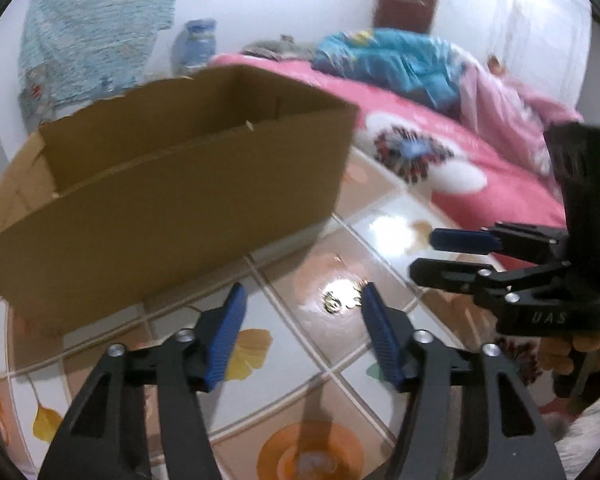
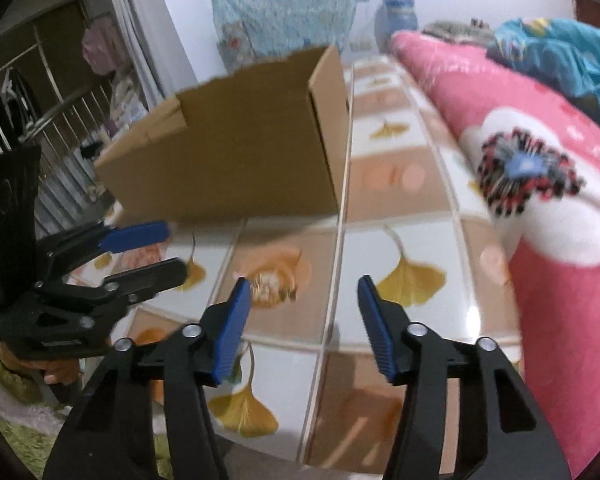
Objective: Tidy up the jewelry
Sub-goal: 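Move both tools back over the gold charms on the table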
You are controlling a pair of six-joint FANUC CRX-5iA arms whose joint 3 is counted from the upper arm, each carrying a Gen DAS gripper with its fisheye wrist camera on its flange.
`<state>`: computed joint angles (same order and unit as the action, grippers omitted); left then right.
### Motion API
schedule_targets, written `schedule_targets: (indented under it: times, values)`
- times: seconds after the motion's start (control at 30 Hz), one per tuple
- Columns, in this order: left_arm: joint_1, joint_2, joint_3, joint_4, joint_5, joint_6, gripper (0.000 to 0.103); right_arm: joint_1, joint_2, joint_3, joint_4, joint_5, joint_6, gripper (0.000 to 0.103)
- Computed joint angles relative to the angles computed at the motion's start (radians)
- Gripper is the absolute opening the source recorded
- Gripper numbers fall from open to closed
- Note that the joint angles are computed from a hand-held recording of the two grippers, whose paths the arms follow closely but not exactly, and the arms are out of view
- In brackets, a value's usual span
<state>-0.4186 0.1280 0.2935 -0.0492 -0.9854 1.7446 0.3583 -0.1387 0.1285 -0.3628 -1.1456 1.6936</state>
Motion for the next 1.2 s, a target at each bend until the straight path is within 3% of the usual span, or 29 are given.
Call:
schedule_targets:
  times: [0.17,0.37,0.7,1.2]
  values:
    - [-0.004,0.053,0.035,0.038,-0.023,-0.067,0.035,0.005,0.000,-0.019,-0.006,-0.002,0.007,0.044]
    - [-0.024,0.122,0.115,0.009,-0.096,-0.113,0.021,-0.009,0.014,-0.013,-0.027,-0.016,0.015,0.043]
    - [-0.035,0.165,0.164,-0.009,-0.137,-0.134,0.011,-0.036,0.030,0.003,-0.069,-0.041,0.026,0.041]
    - [-0.025,0.114,0.102,-0.002,-0.127,-0.115,0.004,-0.042,0.017,0.000,-0.073,-0.042,0.023,0.041]
